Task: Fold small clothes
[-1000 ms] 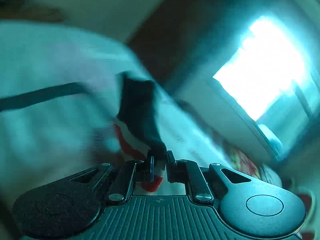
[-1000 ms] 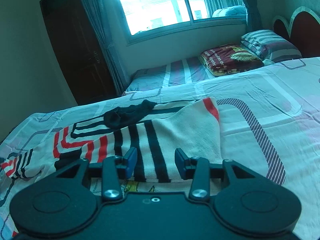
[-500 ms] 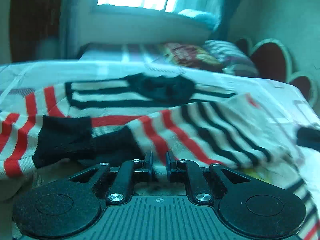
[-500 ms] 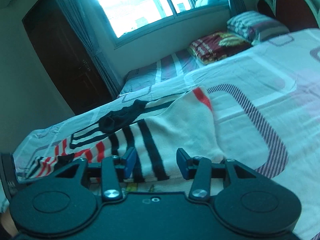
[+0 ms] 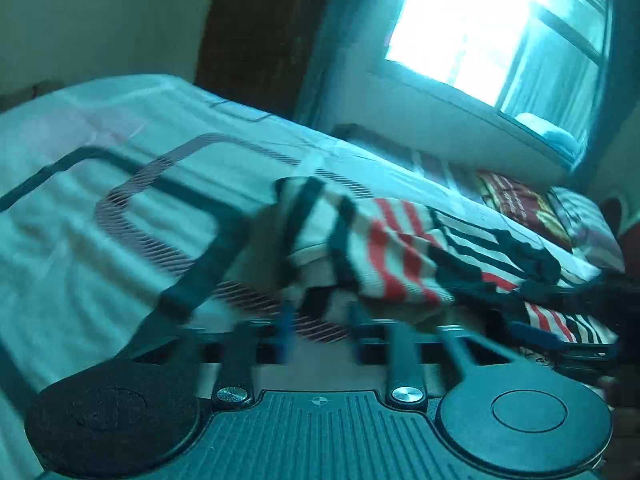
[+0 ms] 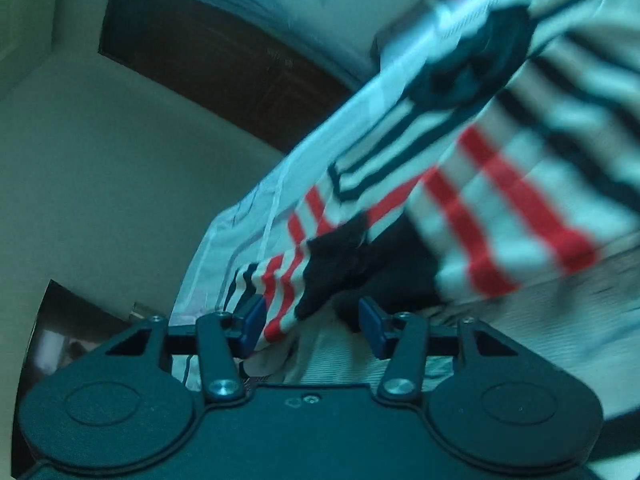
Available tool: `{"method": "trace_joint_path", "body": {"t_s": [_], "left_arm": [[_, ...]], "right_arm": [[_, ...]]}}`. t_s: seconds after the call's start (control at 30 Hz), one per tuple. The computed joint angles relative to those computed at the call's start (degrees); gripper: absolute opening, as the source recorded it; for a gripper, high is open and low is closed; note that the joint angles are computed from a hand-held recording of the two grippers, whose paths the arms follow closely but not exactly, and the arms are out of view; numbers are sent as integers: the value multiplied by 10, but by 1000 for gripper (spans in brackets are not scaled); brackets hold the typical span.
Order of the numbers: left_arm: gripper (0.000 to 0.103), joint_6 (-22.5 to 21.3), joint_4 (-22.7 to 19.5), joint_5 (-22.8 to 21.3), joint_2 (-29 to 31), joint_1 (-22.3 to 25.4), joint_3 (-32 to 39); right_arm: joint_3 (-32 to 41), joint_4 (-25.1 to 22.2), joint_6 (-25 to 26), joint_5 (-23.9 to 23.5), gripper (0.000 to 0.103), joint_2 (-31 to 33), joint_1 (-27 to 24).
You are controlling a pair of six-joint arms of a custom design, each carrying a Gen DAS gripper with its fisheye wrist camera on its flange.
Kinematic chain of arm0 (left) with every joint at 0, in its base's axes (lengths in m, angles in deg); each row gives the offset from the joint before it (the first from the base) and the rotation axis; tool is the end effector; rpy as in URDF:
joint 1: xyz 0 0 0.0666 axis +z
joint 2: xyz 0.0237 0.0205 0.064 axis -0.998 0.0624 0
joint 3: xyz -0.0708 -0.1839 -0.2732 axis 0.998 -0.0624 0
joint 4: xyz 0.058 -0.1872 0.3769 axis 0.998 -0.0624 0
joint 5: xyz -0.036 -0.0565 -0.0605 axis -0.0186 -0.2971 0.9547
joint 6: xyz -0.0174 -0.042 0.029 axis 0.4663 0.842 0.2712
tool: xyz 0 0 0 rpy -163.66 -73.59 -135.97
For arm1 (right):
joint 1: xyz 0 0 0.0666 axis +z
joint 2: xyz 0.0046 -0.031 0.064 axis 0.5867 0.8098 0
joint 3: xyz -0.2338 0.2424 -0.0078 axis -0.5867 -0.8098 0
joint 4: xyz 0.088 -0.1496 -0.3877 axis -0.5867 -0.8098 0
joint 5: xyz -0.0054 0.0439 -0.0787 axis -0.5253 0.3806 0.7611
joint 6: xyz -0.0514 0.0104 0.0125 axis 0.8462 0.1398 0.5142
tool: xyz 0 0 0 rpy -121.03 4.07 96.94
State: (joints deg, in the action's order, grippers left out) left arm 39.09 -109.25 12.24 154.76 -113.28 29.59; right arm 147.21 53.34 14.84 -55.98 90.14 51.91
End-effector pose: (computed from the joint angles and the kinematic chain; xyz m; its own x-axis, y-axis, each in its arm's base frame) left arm 0.5169 -0.2537 0.3248 -0.6121 -0.1879 -0.7681 0.0157 0.9683 -0.2493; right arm 0.4977 0.1538 0.3323 -0.7027 0.5812 -0.4104 0.0503 0.6160 0.7862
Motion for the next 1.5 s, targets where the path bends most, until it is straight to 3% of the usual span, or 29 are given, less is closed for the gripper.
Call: {"method": "trace_joint_path", "body": {"t_s": [0.03, 0.17, 0.23, 0.3, 0.4, 0.5, 0.6, 0.7, 0.73, 0.8, 0.93, 1.1, 1.2, 1.27, 1.37, 1.5], "left_arm": [[62, -1, 9, -12, -5, -2, -12], [62, 10, 13, -2, -19, 1, -31], [62, 17, 15, 11, -22, 2, -38], [62, 22, 14, 26, -20, 1, -37], [62, 9, 13, 37, -9, -10, -21], [62, -11, 14, 49, 22, -21, 11], [62, -37, 10, 48, 60, -30, 54], [62, -63, -28, 45, 99, -34, 103], [62, -65, -47, 42, 110, -34, 119], [62, -73, -40, 48, 112, -32, 119], [61, -99, -47, 55, 113, -29, 126], [61, -125, -33, 54, 109, -25, 127], [61, -122, -54, 72, 123, -17, 144], [61, -121, -46, 83, 124, -12, 139], [61, -116, -51, 97, 125, -6, 143], [61, -106, -55, 98, 125, -3, 148]], "right_arm": [[12, -2, -1, 6, 49, 16, 5], [34, 19, 10, 29, 46, 47, 16], [48, 1, 34, 47, 42, 58, 20], [72, -34, 71, 57, 5, 71, 23], [76, -35, 164, 96, 5, 44, 35], [57, -2, 251, 117, 5, -12, 45], [23, 11, 283, 156, 5, -80, 34], [-27, -19, 319, 206, 5, -152, 2], [-46, -33, 318, 213, 5, -173, -14], [-75, -73, 296, 222, 5, -193, -47], [-113, -124, 191, 155, 9, -188, -107], [-180, -69, 77, 128, 39, -235, -122], [-175, -59, 37, 106, 37, -217, -134], [-165, -52, 41, 97, 37, -205, -147], [-151, -69, 84, 107, 7, -201, -143], [-158, -69, 151, 147, 7, -240, -117]]}}
